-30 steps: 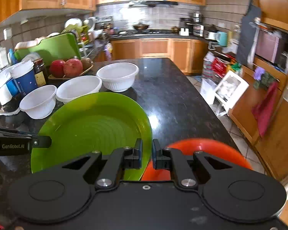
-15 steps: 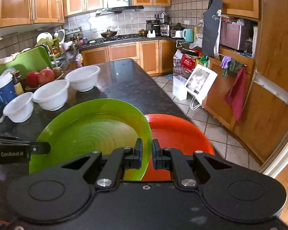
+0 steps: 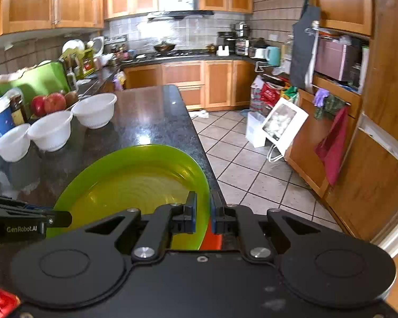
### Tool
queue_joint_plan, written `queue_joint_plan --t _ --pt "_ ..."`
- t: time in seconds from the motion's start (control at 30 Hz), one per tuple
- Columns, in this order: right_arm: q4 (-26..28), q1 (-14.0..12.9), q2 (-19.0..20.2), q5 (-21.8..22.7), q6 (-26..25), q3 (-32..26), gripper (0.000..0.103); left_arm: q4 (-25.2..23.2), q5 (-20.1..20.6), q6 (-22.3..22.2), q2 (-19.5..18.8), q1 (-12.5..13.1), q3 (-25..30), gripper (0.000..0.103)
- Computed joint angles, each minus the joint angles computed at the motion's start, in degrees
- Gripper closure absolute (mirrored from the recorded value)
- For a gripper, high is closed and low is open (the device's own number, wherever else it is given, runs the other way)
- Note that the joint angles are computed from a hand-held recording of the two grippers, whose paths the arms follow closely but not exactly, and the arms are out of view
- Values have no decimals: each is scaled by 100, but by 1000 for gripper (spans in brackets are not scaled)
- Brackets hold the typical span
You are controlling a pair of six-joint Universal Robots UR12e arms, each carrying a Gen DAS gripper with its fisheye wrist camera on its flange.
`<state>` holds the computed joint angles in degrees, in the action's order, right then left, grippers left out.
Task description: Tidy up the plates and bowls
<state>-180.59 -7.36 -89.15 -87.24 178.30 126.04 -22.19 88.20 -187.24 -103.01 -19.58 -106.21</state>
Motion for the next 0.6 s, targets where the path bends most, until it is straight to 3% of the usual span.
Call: queue_joint_plan --t 0.27,0.6 --pt "138 -263 132 702 -375 -68 91 58 559 -469 -71 -213 12 85" --pt "295 -426 182 1149 -730 -110 89 27 931 -837 -139 -366 83 83"
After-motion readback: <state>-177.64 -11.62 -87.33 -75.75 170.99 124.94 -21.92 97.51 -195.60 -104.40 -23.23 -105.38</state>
